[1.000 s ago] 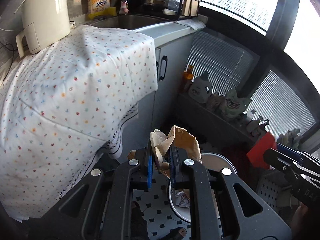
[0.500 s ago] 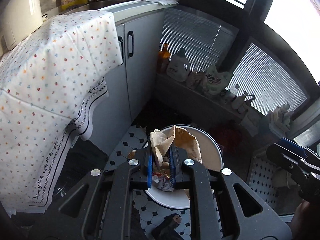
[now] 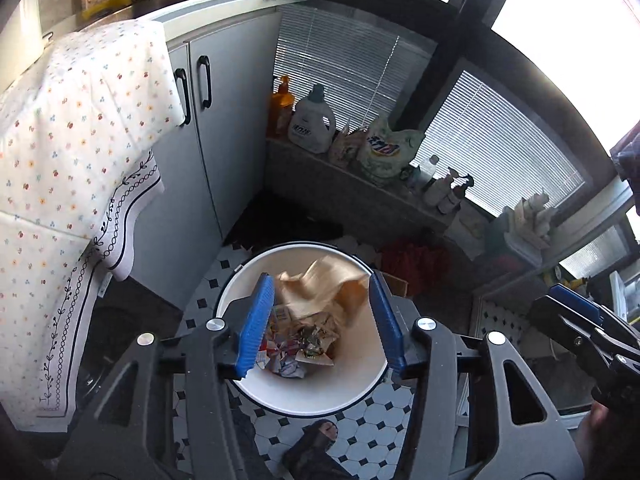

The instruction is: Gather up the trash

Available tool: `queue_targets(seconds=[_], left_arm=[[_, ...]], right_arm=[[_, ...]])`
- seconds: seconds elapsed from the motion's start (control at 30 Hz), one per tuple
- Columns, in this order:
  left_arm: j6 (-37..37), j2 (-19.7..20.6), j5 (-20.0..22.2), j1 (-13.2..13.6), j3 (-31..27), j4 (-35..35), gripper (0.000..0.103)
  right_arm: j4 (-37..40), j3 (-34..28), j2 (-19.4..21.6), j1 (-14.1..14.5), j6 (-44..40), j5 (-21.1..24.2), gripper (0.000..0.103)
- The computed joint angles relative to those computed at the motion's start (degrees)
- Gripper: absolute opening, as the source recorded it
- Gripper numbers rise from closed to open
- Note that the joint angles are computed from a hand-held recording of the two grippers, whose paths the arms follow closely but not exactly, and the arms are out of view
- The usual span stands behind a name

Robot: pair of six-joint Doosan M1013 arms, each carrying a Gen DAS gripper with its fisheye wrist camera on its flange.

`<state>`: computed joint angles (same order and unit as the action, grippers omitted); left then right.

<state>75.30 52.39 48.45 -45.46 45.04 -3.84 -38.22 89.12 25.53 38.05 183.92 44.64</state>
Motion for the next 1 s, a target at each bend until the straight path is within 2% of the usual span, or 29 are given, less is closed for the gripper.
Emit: queue_targets(seconds=[0.27, 0.37, 0.43, 0.73, 1.0], left_arm=[[-5.7, -3.5, -2.8, -0.6, 3.5, 6.3, 0.066], [-10.1, -5.6, -3.9, -0.8, 5.7, 10.2, 0.071], [-13.3, -7.3, -4.8, -0.9, 7.4, 13.2, 0.073], [-23.9, -13.6, -8.5, -0.6, 13.9, 24.7, 0.090], [-26.5, -18.1, -11.9, 1.0, 19.3, 28.1, 0.095]], right_arm=[[-2.7, 1.1, -1.5, 0.1, 0.8, -2.9, 0.065], [-2.9, 1.0, -2.2, 0.4, 0.3, -3.8, 0.069], [-3.6, 0.6, -2.8, 0.7, -0.2, -4.0, 0.075], [-5.4, -4.4, -2.5, 3.3, -4.3, -0.9, 0.084], [-9.6, -10.1, -0.2, 6.3, -3.1, 4.5, 0.095]])
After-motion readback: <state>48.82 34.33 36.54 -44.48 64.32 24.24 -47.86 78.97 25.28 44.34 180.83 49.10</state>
